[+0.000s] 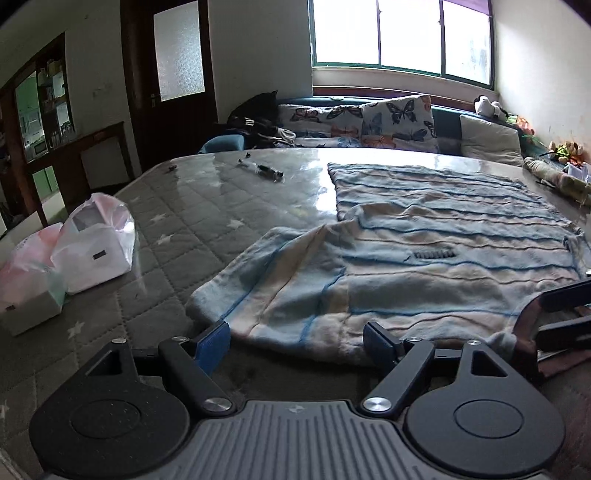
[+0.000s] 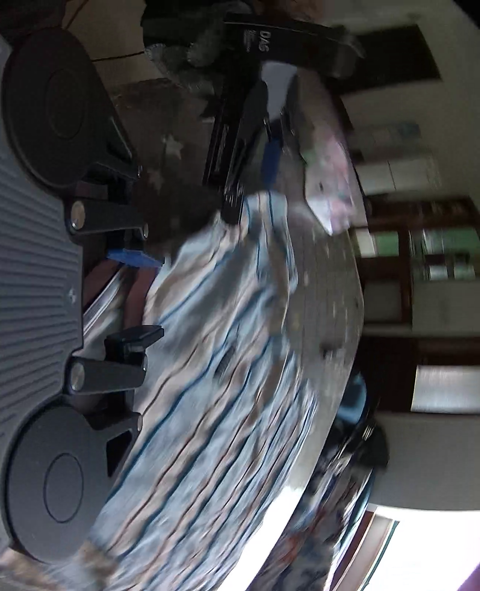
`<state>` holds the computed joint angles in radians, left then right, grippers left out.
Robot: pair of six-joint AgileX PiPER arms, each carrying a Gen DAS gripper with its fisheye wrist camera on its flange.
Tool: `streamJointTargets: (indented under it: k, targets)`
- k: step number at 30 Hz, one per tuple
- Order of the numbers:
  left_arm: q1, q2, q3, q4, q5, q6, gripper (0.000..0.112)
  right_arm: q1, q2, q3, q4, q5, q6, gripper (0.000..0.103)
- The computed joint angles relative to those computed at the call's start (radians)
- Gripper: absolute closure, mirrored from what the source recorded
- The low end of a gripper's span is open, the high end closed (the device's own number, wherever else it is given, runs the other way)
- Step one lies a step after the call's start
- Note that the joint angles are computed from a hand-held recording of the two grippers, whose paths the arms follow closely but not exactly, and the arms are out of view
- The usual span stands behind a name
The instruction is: Fold clothes
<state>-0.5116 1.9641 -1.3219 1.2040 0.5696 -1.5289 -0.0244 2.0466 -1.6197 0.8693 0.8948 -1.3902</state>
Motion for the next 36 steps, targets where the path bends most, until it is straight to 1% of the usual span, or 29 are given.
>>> streamJointTargets:
  k: [2, 6, 9, 14, 18, 22, 25, 26, 28, 31, 34, 35, 36]
  targets:
    - [0.003, -0.003, 0.011, 0.005, -0.001, -0.010, 0.031, 0.036, 0.010, -0.002, -0.012, -0.026, -0.012, 0.070]
    - [0.013, -0.010, 0.030, 0.018, -0.011, -0.028, 0.030, 0.074, 0.040, -0.017, -0.050, -0.033, 0.003, 0.071]
    - [0.017, -0.007, 0.029, 0.028, -0.005, -0.035, 0.030, 0.078, 0.023, 0.018, -0.055, -0.034, -0.024, 0.073]
    - [0.032, -0.007, 0.027, 0.017, -0.012, -0.032, 0.029, 0.068, -0.007, 0.035, -0.089, 0.010, -0.069, 0.073]
    - [0.042, -0.028, 0.041, -0.003, -0.026, -0.029, 0.028, 0.055, -0.003, -0.009, -0.058, 0.051, -0.062, 0.072]
    - [0.057, -0.052, 0.052, -0.016, -0.025, -0.077, 0.028, 0.072, 0.036, -0.056, -0.029, 0.051, -0.026, 0.072]
    - [0.069, -0.053, 0.041, -0.020, 0.011, -0.120, 0.028, 0.090, 0.062, -0.068, -0.038, 0.055, -0.012, 0.072]
    - [0.083, -0.054, 0.040, -0.034, -0.001, -0.125, 0.028, 0.094, 0.062, -0.059, -0.041, 0.053, -0.018, 0.070]
    - [0.111, -0.057, 0.035, -0.073, -0.034, -0.125, 0.028, 0.101, 0.061, -0.042, -0.047, 0.049, -0.029, 0.070]
    - [0.128, -0.025, -0.010, -0.115, -0.014, -0.110, 0.029, 0.093, 0.059, -0.047, -0.042, 0.066, -0.029, 0.070]
    - [0.147, -0.003, -0.038, -0.149, -0.031, -0.111, 0.041, 0.093, 0.061, -0.049, -0.037, 0.058, -0.014, 0.070]
    - [0.147, 0.003, -0.046, -0.145, -0.027, -0.116, 0.050, 0.093, 0.063, -0.050, -0.037, 0.057, -0.010, 0.070]
    - [0.146, 0.007, -0.052, -0.138, -0.025, -0.122, 0.056, 0.094, 0.064, -0.049, -0.037, 0.054, -0.009, 0.070]
